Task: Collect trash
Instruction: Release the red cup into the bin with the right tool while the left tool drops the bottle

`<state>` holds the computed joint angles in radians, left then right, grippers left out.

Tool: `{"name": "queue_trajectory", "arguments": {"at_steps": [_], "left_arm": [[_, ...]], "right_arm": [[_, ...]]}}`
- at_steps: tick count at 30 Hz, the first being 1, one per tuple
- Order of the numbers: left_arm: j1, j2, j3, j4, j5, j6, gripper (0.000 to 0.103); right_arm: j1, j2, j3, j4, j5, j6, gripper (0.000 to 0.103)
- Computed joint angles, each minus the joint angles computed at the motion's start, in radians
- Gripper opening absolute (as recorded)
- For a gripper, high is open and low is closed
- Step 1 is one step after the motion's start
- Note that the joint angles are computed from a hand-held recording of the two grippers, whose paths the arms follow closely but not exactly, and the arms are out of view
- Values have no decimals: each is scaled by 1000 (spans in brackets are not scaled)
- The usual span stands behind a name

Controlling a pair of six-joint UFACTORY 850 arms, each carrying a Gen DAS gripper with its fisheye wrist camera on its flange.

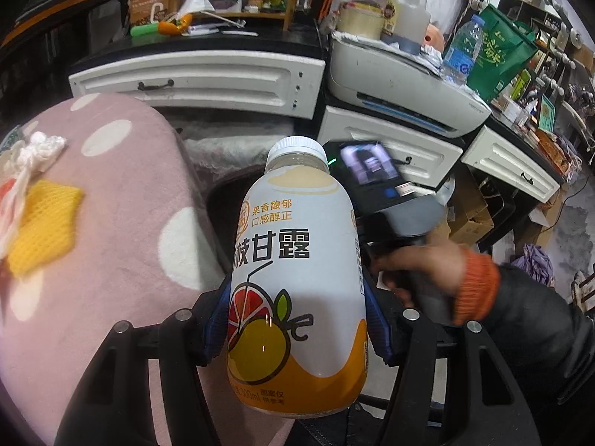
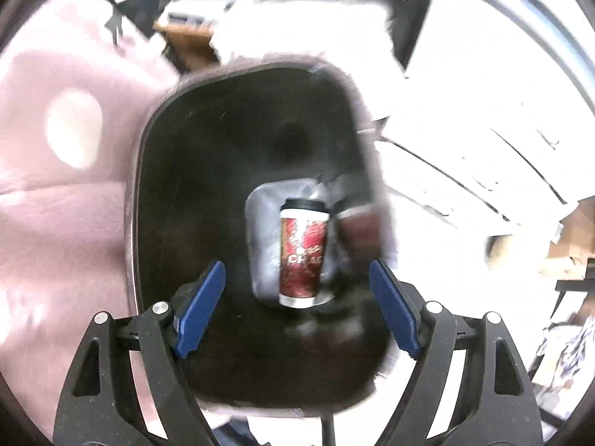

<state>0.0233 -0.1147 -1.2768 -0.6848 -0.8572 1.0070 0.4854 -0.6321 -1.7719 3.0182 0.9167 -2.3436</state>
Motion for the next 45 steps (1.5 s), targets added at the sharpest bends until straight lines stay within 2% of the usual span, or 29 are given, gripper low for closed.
{"name": "queue_trajectory", "arguments": {"at_steps": [3,7,10,14,18,23,27,30,33,37,45], "left_arm": [[-38,-30,-18,58,-7,-64,61],[-104,-77,-38,163,21,-172,61],[-153,-162,-103,269,-23,-334,61],[-218,-251,-152,431,4,-507,61],[-251,-341,-216,537,-9,-624,61],[-267,-427,-279,604,-36,-693,61],[-259,-488,-331,567,-99,-681,61],[-257,-510,-343,560,-117,-661,61],[-264,-507,-333,578,-107,-644,62],[-265,-502,-328,581,-92,-629,70],[-258,-426,-289,537,-41,-595,70]], "right_arm": [[13,123,122,-111,-23,128,79],[28,282,292,-269,-38,349,80],[40,376,420,-342,-81,480,80],[62,464,544,-401,-133,601,80],[93,530,636,-449,-163,703,80],[98,570,688,-462,-196,763,80],[100,568,692,-469,-212,787,80],[105,561,687,-464,-221,780,80],[108,553,680,-464,-222,777,80],[115,549,674,-480,-207,792,80],[127,570,675,-555,-148,860,80]]}}
